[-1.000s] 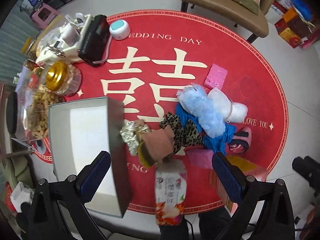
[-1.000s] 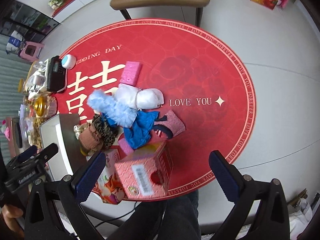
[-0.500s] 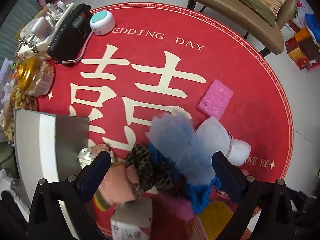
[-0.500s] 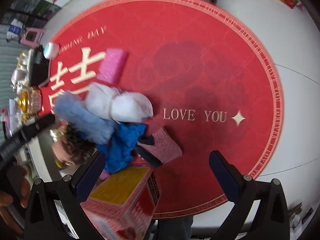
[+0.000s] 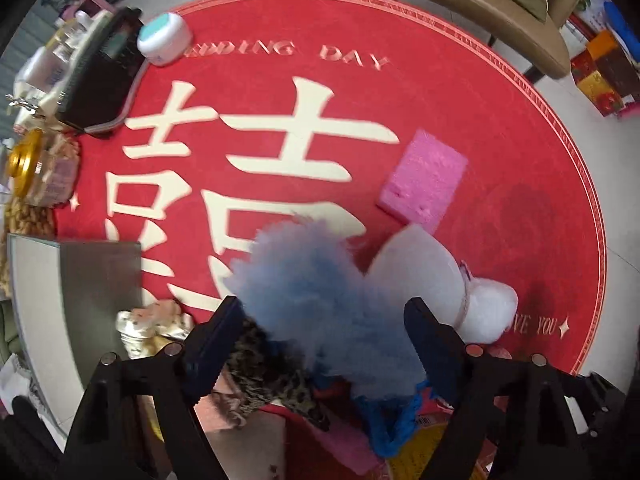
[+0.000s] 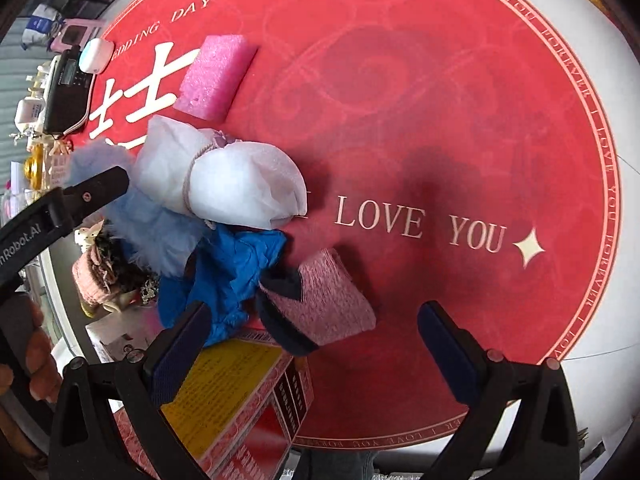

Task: Organize soft objects
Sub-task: 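Grasp the light blue fluffy strip with left tool while right grasps pink knit sock, then carry the blue strip and pink sock over the open white box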

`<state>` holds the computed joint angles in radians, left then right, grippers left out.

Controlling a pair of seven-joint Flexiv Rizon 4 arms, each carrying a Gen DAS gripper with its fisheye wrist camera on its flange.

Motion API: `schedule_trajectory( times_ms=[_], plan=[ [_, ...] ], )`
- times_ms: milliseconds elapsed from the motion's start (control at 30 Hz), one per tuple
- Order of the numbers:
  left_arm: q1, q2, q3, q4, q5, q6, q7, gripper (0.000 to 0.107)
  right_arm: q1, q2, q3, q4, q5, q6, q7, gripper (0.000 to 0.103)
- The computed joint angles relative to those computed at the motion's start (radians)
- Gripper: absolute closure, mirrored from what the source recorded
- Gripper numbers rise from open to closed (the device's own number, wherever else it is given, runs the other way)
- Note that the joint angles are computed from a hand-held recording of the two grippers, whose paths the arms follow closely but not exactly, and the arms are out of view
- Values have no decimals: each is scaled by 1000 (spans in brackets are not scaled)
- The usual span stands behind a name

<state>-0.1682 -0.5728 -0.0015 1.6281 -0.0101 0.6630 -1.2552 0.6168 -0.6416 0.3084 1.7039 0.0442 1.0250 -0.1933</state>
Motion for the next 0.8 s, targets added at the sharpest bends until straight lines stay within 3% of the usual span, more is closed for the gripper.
schedule_trajectory(
  times_ms=[67, 133, 300, 333, 400, 433, 633, 800],
  plan=[
    [-1, -5, -1, 1, 0, -6, -1, 22, -16, -21, 18, -14, 15, 5, -32, 11],
    [-4, -9, 0, -1, 1, -11, -9, 24, -25, -39, 29, -29, 31, 5, -52, 31],
    [22, -34, -26, -20, -56, -70, 23, 67, -36, -80, 54, -54, 81, 23, -97, 53],
    [22, -34, -26, -18, -62, -68, 25, 67, -29, -76, 45, -50, 78, 24, -92, 64],
    [35, -26, -36, -1, -93, -53, 39, 77, -18, -69, 33, -41, 71, 31, -83, 72],
    [40, -22, -38, 8, -105, -49, 46, 77, -14, -66, 28, -39, 69, 32, -77, 75],
    [67, 38, -49, 70, -154, 37, 120, 78, 30, -6, -23, 30, 22, 70, 15, 77],
    [83, 75, -58, 94, -207, 56, 158, 78, 51, 58, -38, 114, -16, 133, 108, 77]
  ],
)
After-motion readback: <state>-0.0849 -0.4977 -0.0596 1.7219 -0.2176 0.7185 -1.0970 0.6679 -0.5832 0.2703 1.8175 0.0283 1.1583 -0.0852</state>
